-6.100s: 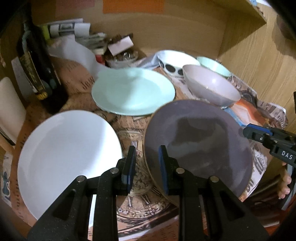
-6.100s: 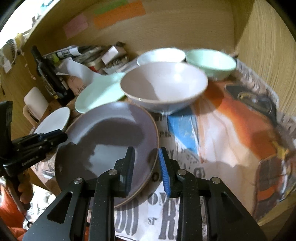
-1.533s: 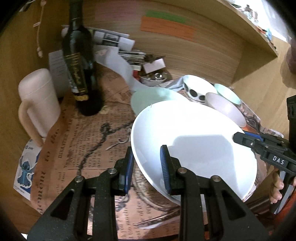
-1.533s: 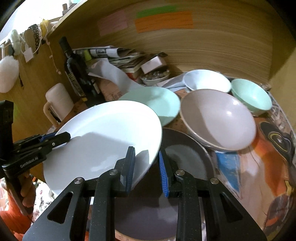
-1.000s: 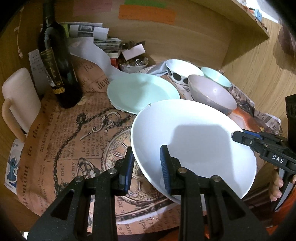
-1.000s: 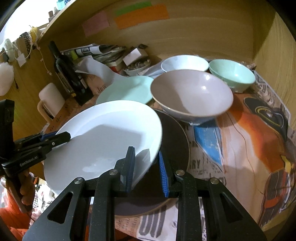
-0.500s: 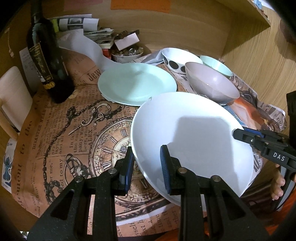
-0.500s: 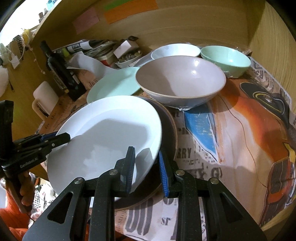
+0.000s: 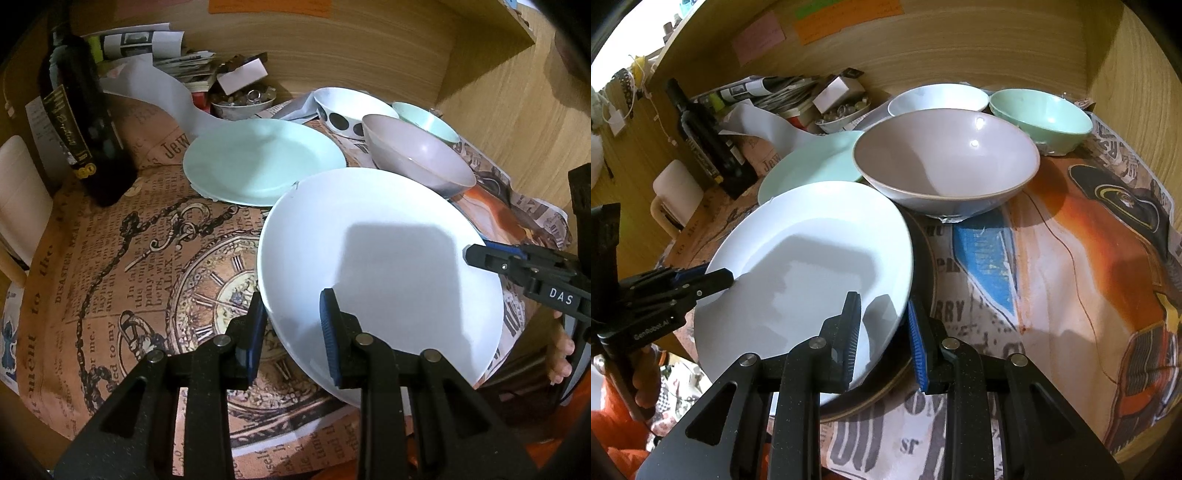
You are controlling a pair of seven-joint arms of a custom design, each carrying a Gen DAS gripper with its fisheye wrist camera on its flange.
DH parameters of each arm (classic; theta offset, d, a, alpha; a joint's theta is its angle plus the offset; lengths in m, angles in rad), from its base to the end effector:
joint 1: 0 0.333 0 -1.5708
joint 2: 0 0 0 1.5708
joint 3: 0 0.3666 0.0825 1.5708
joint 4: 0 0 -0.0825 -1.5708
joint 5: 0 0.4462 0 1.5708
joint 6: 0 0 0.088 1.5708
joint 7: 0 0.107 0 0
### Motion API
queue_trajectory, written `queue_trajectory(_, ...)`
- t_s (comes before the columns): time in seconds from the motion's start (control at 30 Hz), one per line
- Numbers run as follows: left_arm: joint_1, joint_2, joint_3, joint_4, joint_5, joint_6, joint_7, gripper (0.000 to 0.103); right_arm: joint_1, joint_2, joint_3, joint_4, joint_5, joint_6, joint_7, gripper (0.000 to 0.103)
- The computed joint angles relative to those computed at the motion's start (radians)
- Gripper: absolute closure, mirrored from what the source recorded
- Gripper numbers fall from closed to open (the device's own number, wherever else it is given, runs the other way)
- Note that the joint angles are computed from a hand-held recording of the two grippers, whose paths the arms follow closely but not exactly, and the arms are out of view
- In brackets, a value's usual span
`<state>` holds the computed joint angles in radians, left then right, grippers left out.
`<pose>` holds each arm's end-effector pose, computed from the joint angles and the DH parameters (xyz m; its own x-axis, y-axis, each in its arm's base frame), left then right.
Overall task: Organize plates and bowls
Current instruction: 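Lower the white plate onto the dark plate and open the left tool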
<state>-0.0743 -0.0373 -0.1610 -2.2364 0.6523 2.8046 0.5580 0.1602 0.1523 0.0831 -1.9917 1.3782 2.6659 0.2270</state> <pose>0.5822 -0.1701 0.4606 0.1893 -0.9783 0.0842 -0.7449 -0.1989 -0.6369 0.6611 0.1325 0.4414 0.5485 -0.7807 -0.2993 -0.6120 -0.1310 -0.7799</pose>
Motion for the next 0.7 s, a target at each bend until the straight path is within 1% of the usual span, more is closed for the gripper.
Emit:
queue_trajectory(0.23, -0.004, 0.003, 0.003, -0.001, -0.058, 0.006, 0.083, 0.07, 0.001, -0.005, 0.001, -0.006, -0.001, 0.001, 0.006, 0.08)
queue_trajectory(0.47, -0.007, 0.01, 0.005, 0.003, -0.119, 0.01, 0.138, 0.069, 0.005, -0.015, -0.002, -0.018, 0.011, 0.008, -0.001, 0.08)
queue_trajectory(0.57, -0.008, 0.013, 0.005, 0.006, -0.133, 0.009, 0.155, 0.066, 0.004, -0.016, -0.004, -0.02, 0.017, 0.006, -0.006, 0.08)
queue_trajectory(0.63, -0.008, 0.018, 0.005, 0.011, -0.122, 0.005, 0.153, 0.064, 0.008, -0.022, -0.002, -0.026, 0.035, 0.033, -0.026, 0.08)
queue_trajectory(0.7, -0.01, 0.024, 0.005, 0.015, -0.132, 0.011, 0.169, 0.063, 0.02, -0.03, 0.005, -0.035, 0.093, 0.116, -0.095, 0.08)
